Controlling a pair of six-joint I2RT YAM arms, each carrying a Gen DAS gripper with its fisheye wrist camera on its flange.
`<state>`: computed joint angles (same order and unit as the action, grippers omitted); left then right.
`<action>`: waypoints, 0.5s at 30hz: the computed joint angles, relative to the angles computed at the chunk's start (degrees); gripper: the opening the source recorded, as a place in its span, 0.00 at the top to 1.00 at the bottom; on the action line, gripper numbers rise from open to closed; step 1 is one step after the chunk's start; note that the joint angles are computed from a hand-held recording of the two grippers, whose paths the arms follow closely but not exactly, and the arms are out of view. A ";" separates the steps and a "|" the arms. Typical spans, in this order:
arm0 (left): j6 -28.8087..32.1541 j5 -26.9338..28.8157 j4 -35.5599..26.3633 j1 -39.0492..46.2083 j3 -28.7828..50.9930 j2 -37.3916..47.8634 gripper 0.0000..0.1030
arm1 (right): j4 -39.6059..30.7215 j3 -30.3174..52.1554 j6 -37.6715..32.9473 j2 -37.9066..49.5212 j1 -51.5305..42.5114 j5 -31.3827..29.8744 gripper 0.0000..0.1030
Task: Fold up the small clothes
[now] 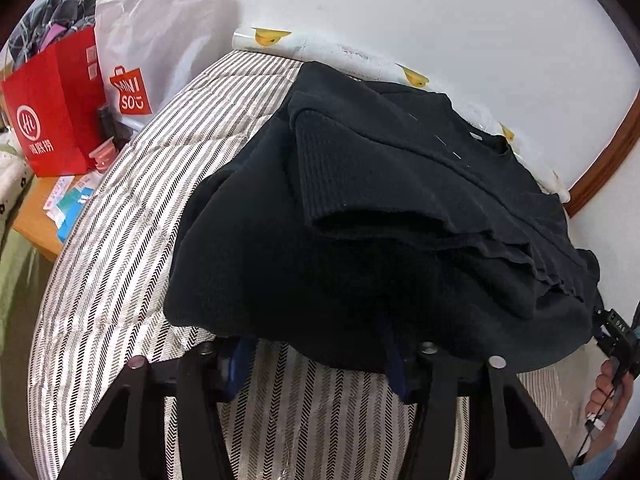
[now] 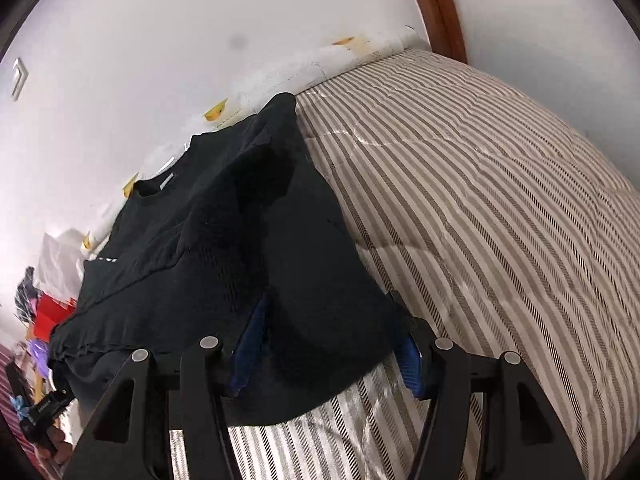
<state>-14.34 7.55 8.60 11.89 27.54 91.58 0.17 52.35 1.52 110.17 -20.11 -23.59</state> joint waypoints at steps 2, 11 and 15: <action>-0.13 -0.03 0.18 -0.28 -0.19 -0.10 0.67 | 0.03 0.09 -0.85 0.04 0.39 0.81 0.48; -1.04 -4.72 -0.94 -3.40 -1.74 -4.17 0.90 | 2.30 -4.15 -4.46 -4.38 0.98 0.88 0.77; -0.82 -6.70 -2.67 -4.25 -3.65 -8.77 0.93 | 1.01 -5.99 -5.66 -7.87 0.03 -0.16 0.78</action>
<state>-15.15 0.85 5.94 7.64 23.89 82.81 1.18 46.36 -4.14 102.30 -20.08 -23.75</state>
